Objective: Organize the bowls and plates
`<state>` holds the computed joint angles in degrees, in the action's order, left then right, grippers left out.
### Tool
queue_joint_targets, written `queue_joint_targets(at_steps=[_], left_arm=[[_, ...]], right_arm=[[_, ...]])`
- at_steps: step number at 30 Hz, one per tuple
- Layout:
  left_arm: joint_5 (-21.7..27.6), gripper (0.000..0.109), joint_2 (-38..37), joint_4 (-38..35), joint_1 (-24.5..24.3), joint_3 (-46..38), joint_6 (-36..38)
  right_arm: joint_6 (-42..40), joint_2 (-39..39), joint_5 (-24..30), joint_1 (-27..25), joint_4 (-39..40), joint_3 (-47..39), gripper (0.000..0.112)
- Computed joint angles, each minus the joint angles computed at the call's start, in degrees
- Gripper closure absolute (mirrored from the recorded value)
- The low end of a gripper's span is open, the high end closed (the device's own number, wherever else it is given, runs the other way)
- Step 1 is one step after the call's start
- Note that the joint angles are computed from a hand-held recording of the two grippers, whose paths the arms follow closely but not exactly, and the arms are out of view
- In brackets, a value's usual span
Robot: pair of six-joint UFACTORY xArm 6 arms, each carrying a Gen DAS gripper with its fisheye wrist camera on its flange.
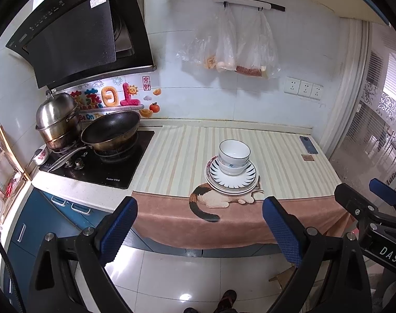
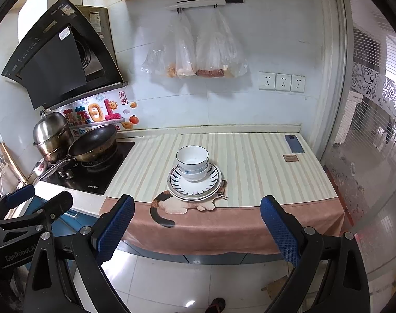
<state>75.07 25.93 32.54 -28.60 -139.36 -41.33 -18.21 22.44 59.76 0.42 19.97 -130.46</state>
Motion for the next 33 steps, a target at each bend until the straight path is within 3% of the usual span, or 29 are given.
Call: queue_joint_targets(at_steps=[10,18,33], left_arm=[[1.69,0.011,1.54,0.27,-0.58,-2.68,-0.30],[0.24,0.011,-0.71,0.91,-0.54,1.24,-1.68],[0.71,0.011,-0.52,1.15,-0.76,0.76,-1.51]], right_arm=[[-0.54,-0.12,0.27,-0.11,0.66,0.43,0.013],[-0.71,-0.06,0.13,-0.05,0.92,0.52,0.013],[-1.18,0.52,0.59,-0.25,1.48,-0.28,0.013]])
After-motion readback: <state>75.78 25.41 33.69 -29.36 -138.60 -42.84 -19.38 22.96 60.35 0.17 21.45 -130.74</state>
